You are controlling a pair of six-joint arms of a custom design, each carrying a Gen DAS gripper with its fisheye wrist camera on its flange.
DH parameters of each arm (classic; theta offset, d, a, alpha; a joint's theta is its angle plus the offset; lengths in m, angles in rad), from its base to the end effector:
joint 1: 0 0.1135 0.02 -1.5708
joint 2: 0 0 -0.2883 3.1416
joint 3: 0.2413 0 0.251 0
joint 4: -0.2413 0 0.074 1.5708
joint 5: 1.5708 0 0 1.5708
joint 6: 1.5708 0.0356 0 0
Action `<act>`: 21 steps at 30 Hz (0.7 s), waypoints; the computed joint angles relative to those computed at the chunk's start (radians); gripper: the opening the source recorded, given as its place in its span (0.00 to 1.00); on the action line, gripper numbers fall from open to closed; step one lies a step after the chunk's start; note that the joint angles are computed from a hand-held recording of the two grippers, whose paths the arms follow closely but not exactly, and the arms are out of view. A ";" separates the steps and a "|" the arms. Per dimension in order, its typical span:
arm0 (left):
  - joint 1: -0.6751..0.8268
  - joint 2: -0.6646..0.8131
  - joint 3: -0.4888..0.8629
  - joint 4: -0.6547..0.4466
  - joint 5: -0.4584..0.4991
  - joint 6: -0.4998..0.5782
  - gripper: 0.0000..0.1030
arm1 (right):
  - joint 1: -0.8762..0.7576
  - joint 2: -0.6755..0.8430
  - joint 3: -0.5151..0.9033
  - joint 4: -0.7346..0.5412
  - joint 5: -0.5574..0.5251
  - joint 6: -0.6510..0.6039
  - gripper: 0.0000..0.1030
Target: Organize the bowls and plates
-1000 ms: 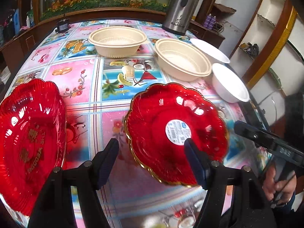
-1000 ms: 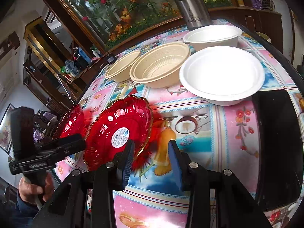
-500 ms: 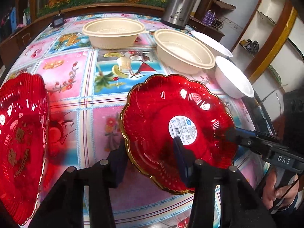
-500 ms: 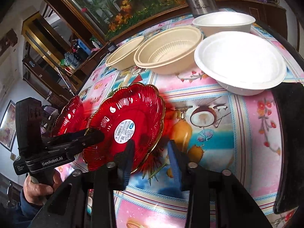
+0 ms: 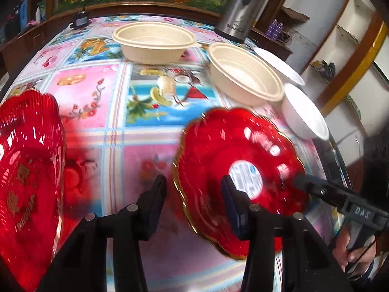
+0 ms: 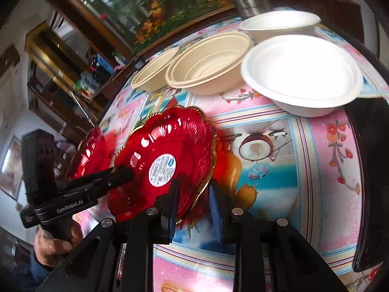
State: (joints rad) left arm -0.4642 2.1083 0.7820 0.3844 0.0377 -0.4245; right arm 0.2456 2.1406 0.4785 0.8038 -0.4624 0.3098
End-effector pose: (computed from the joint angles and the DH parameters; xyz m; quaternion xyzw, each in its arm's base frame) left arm 0.3117 -0.1576 0.0506 0.0247 0.9505 -0.1491 0.2715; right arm 0.2699 0.0840 0.0280 -0.0506 0.9144 0.2996 0.2676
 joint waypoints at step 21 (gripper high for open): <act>-0.039 -0.098 -0.075 0.050 -0.069 0.020 0.23 | 0.067 -0.138 -0.065 -0.002 0.117 -0.004 0.17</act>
State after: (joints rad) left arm -0.5030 2.0100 0.7074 0.4342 -0.0316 -0.4046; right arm 0.3122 2.0024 0.4136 0.8014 -0.3455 0.3062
